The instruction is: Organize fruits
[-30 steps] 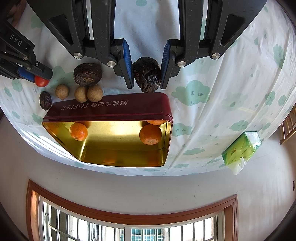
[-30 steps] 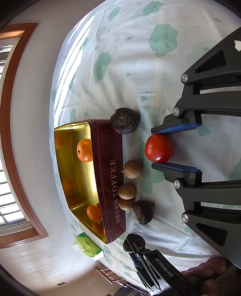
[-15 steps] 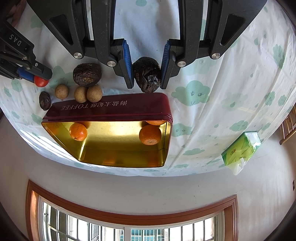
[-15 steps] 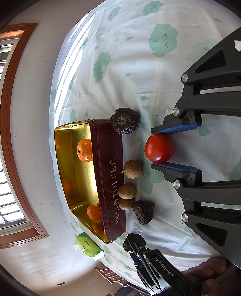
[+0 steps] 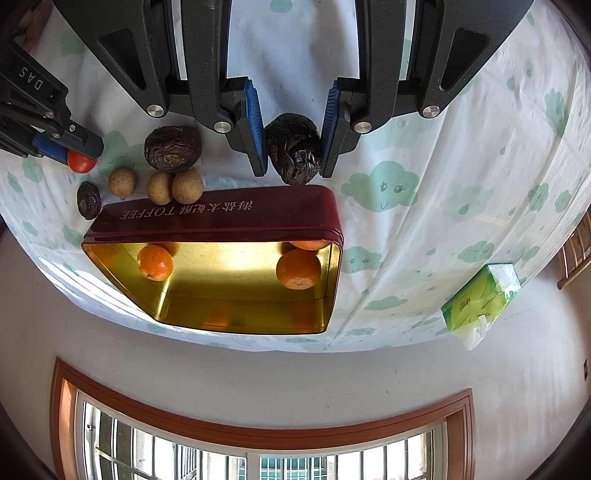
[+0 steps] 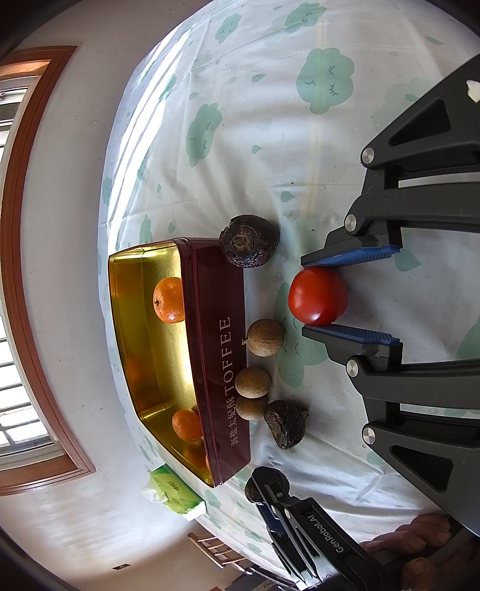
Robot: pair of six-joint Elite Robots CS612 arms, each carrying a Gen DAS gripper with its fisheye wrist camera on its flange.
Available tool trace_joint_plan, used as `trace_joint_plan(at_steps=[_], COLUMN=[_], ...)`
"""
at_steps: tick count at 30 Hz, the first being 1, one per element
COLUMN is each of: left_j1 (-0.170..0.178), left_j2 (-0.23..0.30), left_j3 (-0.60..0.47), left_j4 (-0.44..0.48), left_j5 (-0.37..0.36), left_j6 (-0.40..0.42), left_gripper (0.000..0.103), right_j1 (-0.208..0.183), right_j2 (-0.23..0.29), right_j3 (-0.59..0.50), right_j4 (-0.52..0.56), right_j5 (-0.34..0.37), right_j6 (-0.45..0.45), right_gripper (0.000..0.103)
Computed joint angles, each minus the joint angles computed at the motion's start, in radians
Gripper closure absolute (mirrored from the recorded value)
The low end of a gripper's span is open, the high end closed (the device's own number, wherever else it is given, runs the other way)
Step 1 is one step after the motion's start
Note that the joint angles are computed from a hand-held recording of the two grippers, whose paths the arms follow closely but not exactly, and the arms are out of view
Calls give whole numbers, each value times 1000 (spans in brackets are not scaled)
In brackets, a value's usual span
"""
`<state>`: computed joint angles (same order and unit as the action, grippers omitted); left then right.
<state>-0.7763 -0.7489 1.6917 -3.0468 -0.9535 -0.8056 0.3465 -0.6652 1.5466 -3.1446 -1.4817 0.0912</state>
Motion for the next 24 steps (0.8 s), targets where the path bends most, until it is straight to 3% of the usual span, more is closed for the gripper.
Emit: trace_joint_plan(at_steps=[12,24], left_j1=[-2,-10], left_j2=[-1,4], left_j3=[5,15], left_j4=[-6,-82], left_j5=[8,33], left_j6=[0,39], left_gripper=[74,74], right_j1=[2,-2], right_j2=[0,-8], right_j3=[2,23], right_j4=[-11,-56], right_j5=[-6,21], right_j6=[-20,-15], right_gripper=[75,75])
